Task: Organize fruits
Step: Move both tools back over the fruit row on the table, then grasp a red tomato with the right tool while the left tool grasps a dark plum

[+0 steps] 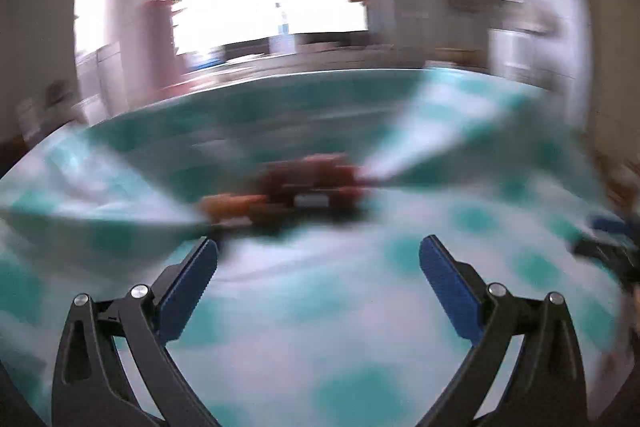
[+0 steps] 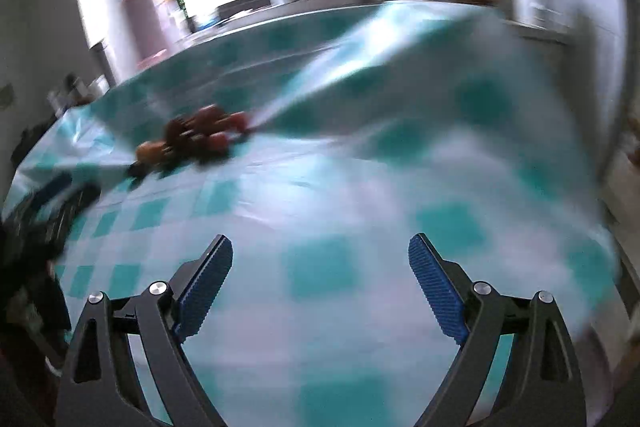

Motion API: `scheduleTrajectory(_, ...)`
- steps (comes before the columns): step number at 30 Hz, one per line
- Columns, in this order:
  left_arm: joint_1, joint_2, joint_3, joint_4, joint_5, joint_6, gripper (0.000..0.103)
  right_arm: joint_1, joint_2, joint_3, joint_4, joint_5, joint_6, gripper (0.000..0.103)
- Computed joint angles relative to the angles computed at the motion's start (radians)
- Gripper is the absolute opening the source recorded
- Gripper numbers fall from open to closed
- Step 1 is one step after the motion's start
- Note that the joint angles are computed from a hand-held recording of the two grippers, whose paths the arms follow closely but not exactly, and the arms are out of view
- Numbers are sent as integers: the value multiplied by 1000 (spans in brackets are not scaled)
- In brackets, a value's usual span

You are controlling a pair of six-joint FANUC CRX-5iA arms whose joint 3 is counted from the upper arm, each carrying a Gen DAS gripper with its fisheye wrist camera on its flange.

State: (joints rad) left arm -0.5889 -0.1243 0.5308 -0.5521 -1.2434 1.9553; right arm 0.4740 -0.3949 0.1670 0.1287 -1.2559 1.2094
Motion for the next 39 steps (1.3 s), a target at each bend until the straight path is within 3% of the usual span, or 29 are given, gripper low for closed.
scheduleTrajectory(4, 187, -2, 26, -24, -75, 106, 101, 86, 155, 97, -37, -7, -29, 87)
scheduleTrajectory(7, 338, -63, -51, 68, -49, 190, 101, 138, 269, 144, 47, 18, -21, 87)
scheduleTrajectory(10, 453, -88, -91, 193, -74, 244, 101, 147, 371, 209, 134, 25, 19, 82)
scheduleTrajectory(13, 526, -115, -126, 272, -51, 280, 101, 127, 448, 295, 161, -35, 64, 77)
scheduleTrajectory(17, 530, -118, -134, 311, -46, 256, 101, 106, 531, 400, 101, -118, 145, 69)
scheduleTrajectory(19, 512, -112, -128, 302, -53, 243, 101, 113, 538, 407, 114, -96, 144, 61)
scheduleTrajectory(23, 490, -100, -117, 274, -67, 250, 101, 121, 585, 459, 150, -112, 169, 56)
scheduleTrajectory(30, 459, -71, -102, 258, -87, 234, 101, 62, 682, 652, -1, -204, 197, 48)
scheduleTrajectory(33, 448, -63, -98, 245, -98, 235, 101, 48, 679, 669, -38, -206, 215, 36)
scheduleTrajectory(36, 462, -58, -106, 286, -99, 205, 101, 14, 634, 641, -122, -182, 201, 36)
scheduleTrajectory(39, 419, -32, -80, 257, -113, 146, 101, -47, 542, 557, -246, -128, 163, 36)
